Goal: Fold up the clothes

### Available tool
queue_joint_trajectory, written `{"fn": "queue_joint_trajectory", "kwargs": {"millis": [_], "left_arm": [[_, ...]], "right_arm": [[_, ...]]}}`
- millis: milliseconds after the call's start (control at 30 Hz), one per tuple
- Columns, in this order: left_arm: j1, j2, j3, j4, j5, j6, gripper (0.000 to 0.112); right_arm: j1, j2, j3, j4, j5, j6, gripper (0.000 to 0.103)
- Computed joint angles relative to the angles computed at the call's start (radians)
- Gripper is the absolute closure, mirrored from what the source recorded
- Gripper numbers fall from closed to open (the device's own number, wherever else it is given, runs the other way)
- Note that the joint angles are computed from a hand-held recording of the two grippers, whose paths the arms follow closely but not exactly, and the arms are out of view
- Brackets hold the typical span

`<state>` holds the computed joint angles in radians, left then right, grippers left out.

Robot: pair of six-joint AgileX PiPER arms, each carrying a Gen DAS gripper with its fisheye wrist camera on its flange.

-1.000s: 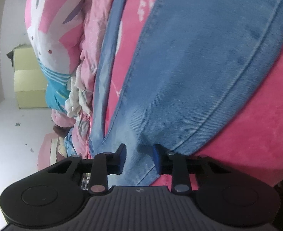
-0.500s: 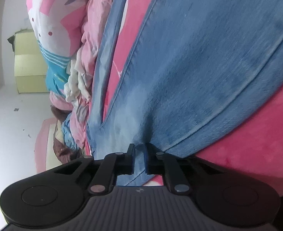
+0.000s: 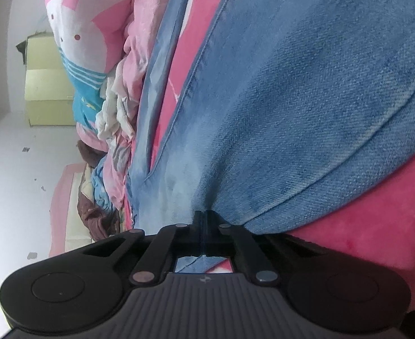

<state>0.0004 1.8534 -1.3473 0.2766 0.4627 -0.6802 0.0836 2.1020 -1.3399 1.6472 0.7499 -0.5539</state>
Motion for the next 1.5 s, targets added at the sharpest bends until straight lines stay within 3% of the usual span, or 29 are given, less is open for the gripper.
{"fn": "queue_joint_trajectory", "kwargs": {"millis": [167, 300, 400, 500, 633, 767, 933, 1133, 1300, 1500], "left_arm": [[0.016, -0.012, 0.021, -0.039, -0.034, 0.017, 0.009], [0.04, -0.045, 0.077, -0.072, -0.112, -0.005, 0.011], [0.084, -0.076, 0.109, -0.238, -0.139, 0.131, 0.013], [0.144, -0.105, 0.103, -0.349, -0.088, 0.262, 0.015], [0.296, -0.15, 0.086, -0.601, -0.005, 0.54, 0.016], [0.443, -0.162, 0.011, -0.678, 0.082, 0.692, 0.018], [0.576, -0.05, -0.174, -0.781, 0.23, 0.804, 0.034], [0.65, 0.135, -0.373, -0.928, 0.401, 0.871, 0.05], [0.66, 0.212, -0.417, -1.019, 0.415, 0.905, 0.056], [0.654, 0.292, -0.485, -1.031, 0.414, 0.874, 0.056]], "right_arm": [[-0.001, 0.002, -0.001, 0.0, 0.0, -0.012, 0.103], [-0.005, 0.008, -0.005, 0.001, 0.011, -0.021, 0.103], [-0.013, 0.018, -0.018, -0.016, 0.033, -0.009, 0.103], [-0.024, 0.033, -0.038, -0.033, 0.064, 0.01, 0.103], [-0.032, 0.049, -0.059, -0.05, 0.095, 0.025, 0.103], [-0.042, 0.064, -0.082, -0.072, 0.125, 0.046, 0.103], [-0.049, 0.071, -0.092, -0.083, 0.144, 0.06, 0.103], [-0.048, 0.071, -0.104, -0.103, 0.14, 0.098, 0.103], [-0.047, 0.074, -0.108, -0.103, 0.141, 0.104, 0.103], [-0.066, 0.093, -0.096, -0.049, 0.171, 0.134, 0.103]]}}
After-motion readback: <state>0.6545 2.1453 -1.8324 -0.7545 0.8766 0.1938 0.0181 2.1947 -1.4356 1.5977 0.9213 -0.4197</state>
